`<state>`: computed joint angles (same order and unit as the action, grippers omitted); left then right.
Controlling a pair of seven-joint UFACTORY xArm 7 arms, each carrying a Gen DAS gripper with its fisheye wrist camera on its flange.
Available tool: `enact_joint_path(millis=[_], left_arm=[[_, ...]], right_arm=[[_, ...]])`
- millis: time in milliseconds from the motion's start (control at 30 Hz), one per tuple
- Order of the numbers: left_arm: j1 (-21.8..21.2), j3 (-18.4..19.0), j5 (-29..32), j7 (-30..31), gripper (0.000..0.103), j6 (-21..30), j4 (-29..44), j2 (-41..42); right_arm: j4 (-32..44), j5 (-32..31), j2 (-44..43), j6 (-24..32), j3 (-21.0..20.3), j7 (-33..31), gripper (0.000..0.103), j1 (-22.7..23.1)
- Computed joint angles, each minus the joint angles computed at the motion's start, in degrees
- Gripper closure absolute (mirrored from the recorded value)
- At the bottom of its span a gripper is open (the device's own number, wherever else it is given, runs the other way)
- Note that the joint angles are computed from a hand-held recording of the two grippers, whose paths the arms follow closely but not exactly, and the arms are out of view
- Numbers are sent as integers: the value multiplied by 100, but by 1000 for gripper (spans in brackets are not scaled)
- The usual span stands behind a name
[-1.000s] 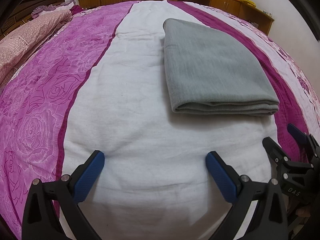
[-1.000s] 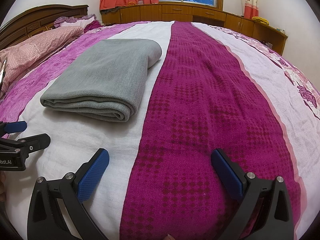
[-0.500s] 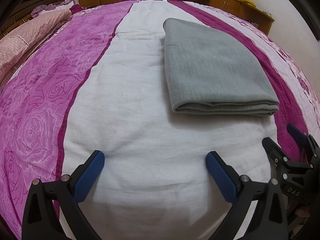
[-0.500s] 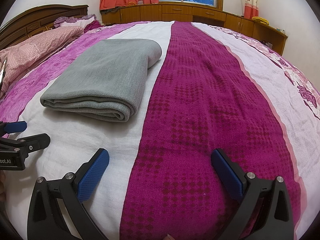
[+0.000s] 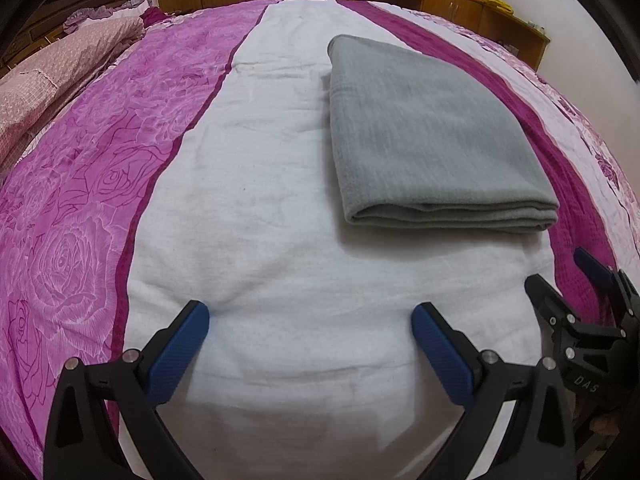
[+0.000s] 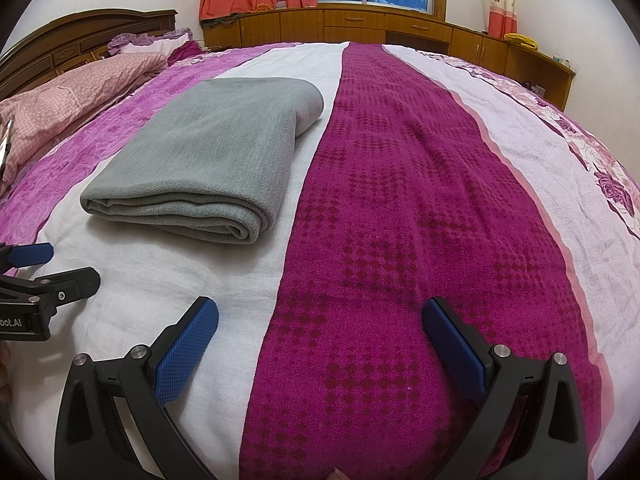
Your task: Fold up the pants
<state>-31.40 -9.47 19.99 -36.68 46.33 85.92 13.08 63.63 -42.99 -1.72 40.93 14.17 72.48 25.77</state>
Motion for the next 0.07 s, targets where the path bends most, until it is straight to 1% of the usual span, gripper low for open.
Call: enact_joint_path(millis=[67], left_arm=[[3,1,-7,10,0,16,9,5]], right_arm=[[-2,1,-3,0,0,1,4,1]])
